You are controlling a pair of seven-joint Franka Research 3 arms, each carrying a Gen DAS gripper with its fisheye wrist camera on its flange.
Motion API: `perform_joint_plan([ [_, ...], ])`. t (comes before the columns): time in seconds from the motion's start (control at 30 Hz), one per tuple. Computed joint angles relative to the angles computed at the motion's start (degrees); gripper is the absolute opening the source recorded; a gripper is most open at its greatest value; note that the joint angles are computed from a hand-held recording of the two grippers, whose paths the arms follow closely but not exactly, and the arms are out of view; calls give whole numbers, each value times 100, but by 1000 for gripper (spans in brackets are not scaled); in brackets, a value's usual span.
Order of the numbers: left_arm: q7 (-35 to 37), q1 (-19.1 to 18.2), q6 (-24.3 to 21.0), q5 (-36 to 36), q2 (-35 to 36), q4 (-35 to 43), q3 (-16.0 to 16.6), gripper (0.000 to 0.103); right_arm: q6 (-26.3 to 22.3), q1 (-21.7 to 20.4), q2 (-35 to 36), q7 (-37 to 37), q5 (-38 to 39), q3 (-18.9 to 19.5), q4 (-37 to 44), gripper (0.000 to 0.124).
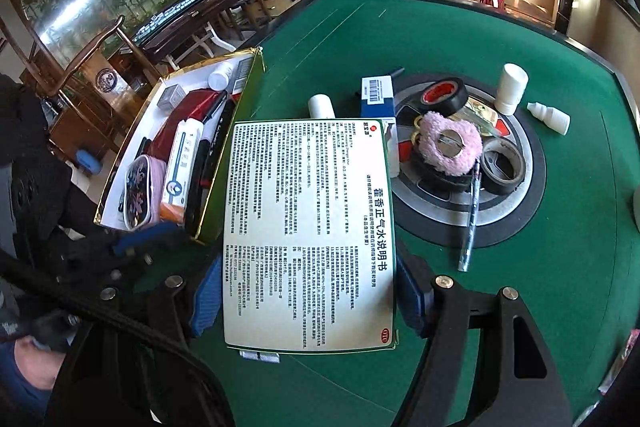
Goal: Organize objects
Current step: 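Carry the silver tube and printed leaflet over the white tray box with both grippers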
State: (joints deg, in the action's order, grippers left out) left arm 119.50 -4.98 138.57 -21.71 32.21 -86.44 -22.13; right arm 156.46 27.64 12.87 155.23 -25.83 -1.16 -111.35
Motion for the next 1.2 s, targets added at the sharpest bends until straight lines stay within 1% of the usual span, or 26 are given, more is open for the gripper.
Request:
perform_joint_plan([
  [0.03,-94,-61,-92,67,41,63,31,17,-28,9,9,21,-1,-2,17,71],
  [0.1,-302,-204,-157,238,46,65,103,23,-97,38,-13,117,-48,-19,-1,71],
  [0.13,-404,-295,-189,392,37,44,162,32,-113,38,-44,143,-70,-17,-38,71],
  [0.17,-488,-387,-218,545,47,28,205,39,-133,33,-92,185,-96,-17,-101,71],
  [0.2,-654,-503,-210,718,51,-5,273,41,-153,18,-143,219,-114,-11,-150,71],
  [0.3,-1062,-727,-226,1116,96,-41,377,42,-176,-51,-325,370,-211,19,-367,71],
  [0.33,-1268,-851,-140,1331,100,-74,466,42,-175,-79,-390,440,-263,34,-448,71],
  [0.4,-1439,-927,-68,1571,159,-72,484,42,-138,-161,-500,520,-296,87,-597,71],
  [0.43,-1448,-907,-39,1601,192,-79,441,41,-126,-208,-556,524,-292,118,-668,71],
  [0.47,-1399,-858,34,1585,208,-131,372,35,-112,-248,-600,537,-297,149,-729,71],
  [0.5,-1366,-849,269,1636,155,-281,351,27,-84,-285,-648,560,-308,177,-798,71],
  [0.53,-1274,-823,455,1678,108,-418,305,23,-64,-319,-686,581,-321,205,-850,71],
  [0.63,-1141,-678,557,1570,31,-590,137,23,-23,-412,-777,566,-309,288,-975,71],
  [0.73,-879,-434,753,1226,-124,-832,-92,23,11,-467,-812,605,-348,342,-1025,71],
  [0.87,-666,-244,928,877,-390,-1078,-190,23,46,-482,-737,555,-314,397,-948,71],
  [1.03,-348,42,1133,325,-726,-1312,-240,23,28,-369,-494,377,-250,395,-604,71],
  [1.07,-335,59,1059,284,-726,-1210,-198,23,16,-336,-396,274,-193,398,-464,71],
  [1.17,-194,182,1109,29,-767,-1120,-139,23,-22,-196,-99,26,-78,355,-41,71],
  [1.2,-184,204,1051,20,-728,-964,-84,23,-39,-136,-6,-46,-39,327,96,71],
])
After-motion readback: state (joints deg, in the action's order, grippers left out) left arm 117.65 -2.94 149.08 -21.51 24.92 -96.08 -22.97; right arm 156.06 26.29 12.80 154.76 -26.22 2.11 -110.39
